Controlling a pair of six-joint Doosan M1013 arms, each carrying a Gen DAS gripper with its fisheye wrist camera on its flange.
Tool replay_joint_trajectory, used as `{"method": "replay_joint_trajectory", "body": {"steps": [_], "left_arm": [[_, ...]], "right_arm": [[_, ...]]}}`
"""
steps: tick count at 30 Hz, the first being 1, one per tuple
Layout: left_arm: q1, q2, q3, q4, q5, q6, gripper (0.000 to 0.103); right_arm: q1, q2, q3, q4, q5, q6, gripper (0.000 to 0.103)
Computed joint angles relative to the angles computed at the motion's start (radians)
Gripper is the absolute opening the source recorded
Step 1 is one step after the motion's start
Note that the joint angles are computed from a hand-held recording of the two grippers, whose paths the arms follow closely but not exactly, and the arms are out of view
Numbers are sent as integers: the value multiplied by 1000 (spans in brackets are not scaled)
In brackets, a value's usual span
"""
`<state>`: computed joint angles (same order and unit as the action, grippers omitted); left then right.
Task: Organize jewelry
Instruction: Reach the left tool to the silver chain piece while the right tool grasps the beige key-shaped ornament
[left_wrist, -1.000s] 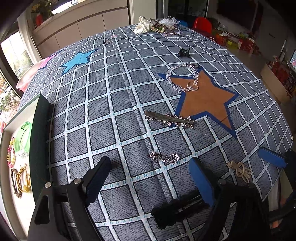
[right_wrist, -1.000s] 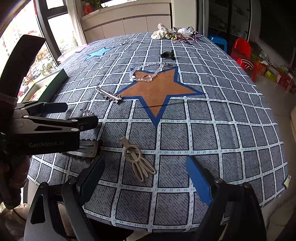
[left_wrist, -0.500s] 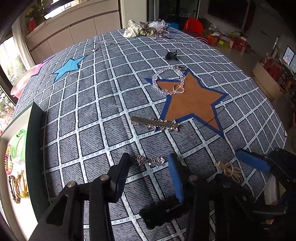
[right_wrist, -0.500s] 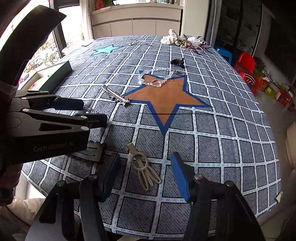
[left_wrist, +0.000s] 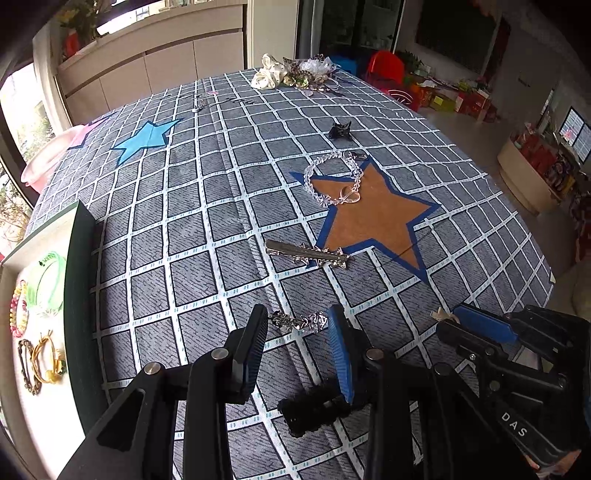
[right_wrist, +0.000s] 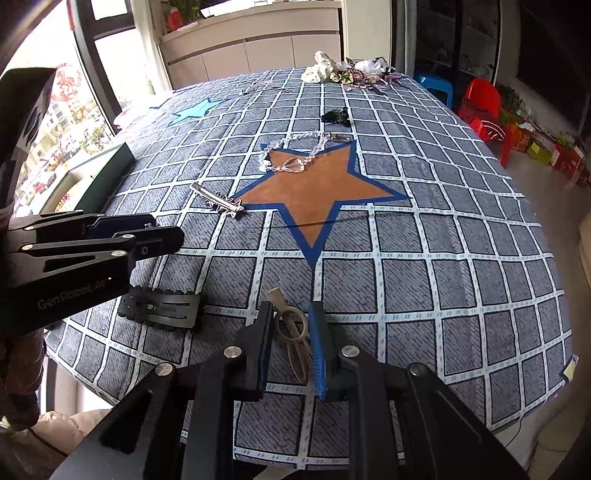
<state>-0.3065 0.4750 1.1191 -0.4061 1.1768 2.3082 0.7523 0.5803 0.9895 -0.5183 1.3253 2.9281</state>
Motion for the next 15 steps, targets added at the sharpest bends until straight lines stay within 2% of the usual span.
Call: {"method": "replay_joint_trajectory", "body": {"steps": [7, 15], "left_arm": [[13, -20, 10, -19, -27, 18, 42], [45, -28, 8, -41, -37, 8, 42]], "right_arm": [[-4, -39, 55, -1, -50, 82, 21], [-4, -48, 54, -7, -63, 105, 21]]}}
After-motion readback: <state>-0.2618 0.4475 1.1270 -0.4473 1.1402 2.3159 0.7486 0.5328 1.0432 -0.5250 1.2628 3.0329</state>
